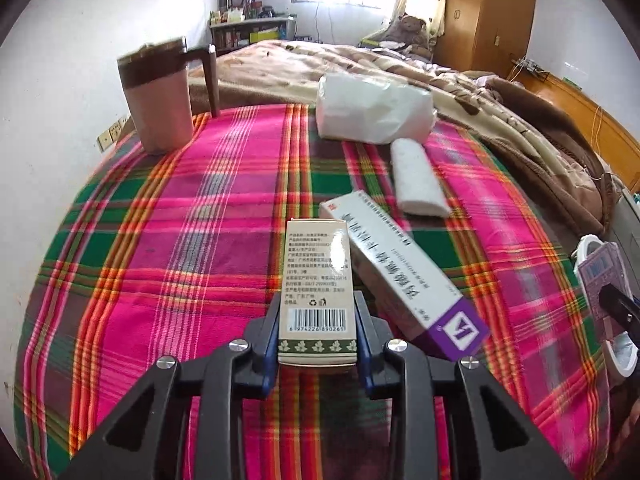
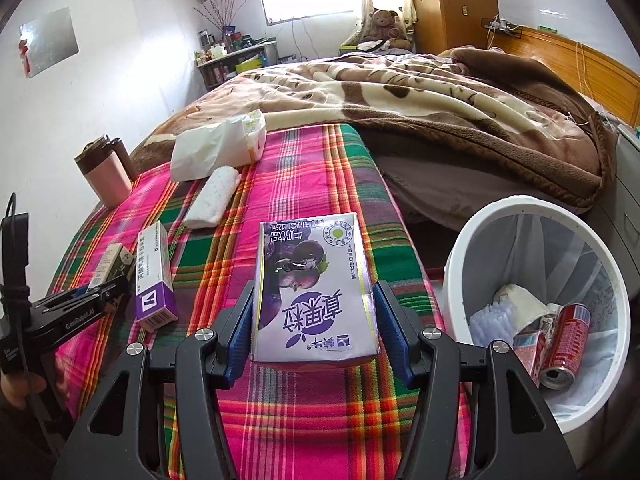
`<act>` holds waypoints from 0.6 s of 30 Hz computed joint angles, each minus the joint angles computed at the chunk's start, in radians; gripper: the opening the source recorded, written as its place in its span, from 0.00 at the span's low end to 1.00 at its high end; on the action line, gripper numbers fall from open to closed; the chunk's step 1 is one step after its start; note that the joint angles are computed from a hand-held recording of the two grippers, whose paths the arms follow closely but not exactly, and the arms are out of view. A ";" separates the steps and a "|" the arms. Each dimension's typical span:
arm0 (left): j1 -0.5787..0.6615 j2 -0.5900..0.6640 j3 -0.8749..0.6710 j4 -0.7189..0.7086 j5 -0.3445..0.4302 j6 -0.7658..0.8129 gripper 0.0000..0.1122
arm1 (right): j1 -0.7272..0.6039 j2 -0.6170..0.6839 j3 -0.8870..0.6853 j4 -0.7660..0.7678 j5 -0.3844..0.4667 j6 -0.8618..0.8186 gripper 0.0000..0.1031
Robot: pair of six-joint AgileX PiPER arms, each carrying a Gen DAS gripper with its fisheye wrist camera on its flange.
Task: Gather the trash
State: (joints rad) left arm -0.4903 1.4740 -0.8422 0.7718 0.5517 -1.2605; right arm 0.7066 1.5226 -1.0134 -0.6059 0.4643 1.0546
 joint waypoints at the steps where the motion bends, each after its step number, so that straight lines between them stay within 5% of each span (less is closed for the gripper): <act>1: -0.013 -0.015 0.003 0.003 0.008 -0.007 0.29 | -0.001 -0.010 0.007 -0.005 -0.002 0.005 0.56; 18: -0.293 -0.088 -0.089 0.117 0.141 -0.133 0.29 | -0.036 -0.159 0.104 -0.106 0.014 0.097 0.56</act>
State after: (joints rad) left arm -0.7832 1.3862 -0.9315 0.8887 0.6922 -1.3939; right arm 0.6702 1.3632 -0.9096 -0.7114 0.4786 1.1518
